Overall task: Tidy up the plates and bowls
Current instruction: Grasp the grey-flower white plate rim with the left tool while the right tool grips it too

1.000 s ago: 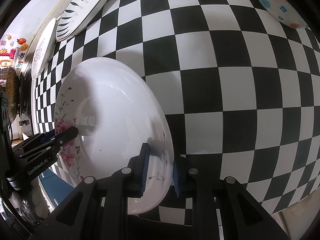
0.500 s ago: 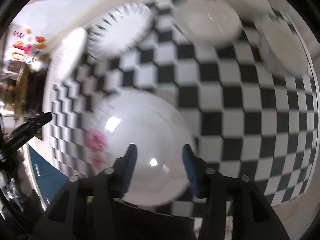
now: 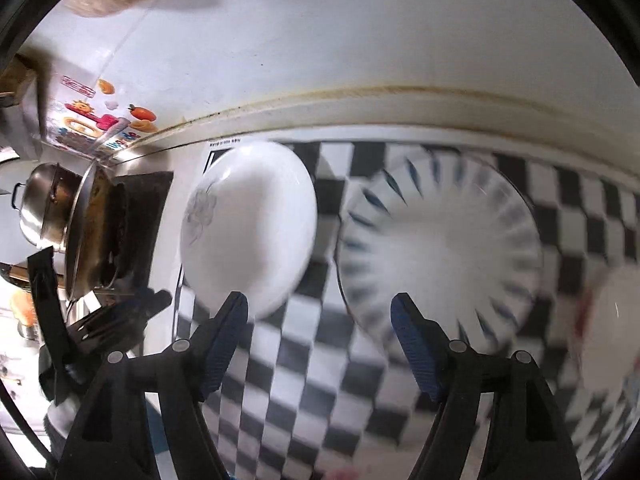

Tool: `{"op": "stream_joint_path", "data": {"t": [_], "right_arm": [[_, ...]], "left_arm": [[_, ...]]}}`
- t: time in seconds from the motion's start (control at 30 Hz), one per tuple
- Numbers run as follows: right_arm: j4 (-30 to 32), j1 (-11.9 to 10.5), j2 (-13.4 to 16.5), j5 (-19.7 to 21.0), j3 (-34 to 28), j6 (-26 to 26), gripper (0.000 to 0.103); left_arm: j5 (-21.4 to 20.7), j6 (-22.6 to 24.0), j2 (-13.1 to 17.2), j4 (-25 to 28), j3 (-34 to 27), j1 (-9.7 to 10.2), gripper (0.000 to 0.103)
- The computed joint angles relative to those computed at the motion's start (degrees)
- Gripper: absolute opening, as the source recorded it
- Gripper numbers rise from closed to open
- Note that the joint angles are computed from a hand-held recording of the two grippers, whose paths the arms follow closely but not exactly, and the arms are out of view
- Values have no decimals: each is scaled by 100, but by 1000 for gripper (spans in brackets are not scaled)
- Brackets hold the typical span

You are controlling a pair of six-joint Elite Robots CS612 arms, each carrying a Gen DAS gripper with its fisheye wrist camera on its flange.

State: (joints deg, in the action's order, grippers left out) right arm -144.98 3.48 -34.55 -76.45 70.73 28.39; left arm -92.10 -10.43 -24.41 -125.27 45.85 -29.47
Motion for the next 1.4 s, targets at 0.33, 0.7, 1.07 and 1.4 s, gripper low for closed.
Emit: {"op": "stream_joint_path", "data": {"t": [0.33,0.7,1.07,1.4], "right_arm": [[1218,8,1054,-130,-1791,-618,76],[2159,-45,1732,410,-2859,-967,62],[2353,-58,1915,620,-3097,-997,22],[1739,-110,1550,907,-2317,-874,20]], "left_arm": [[-362,-186,949,1111,-1635,144,38],[-643,-217,1354,1449,-2236,169,38],[-695,-342,1573,1396,-2600,162,37],[-823,-275,1264,1035,-2037,209,37]]}}
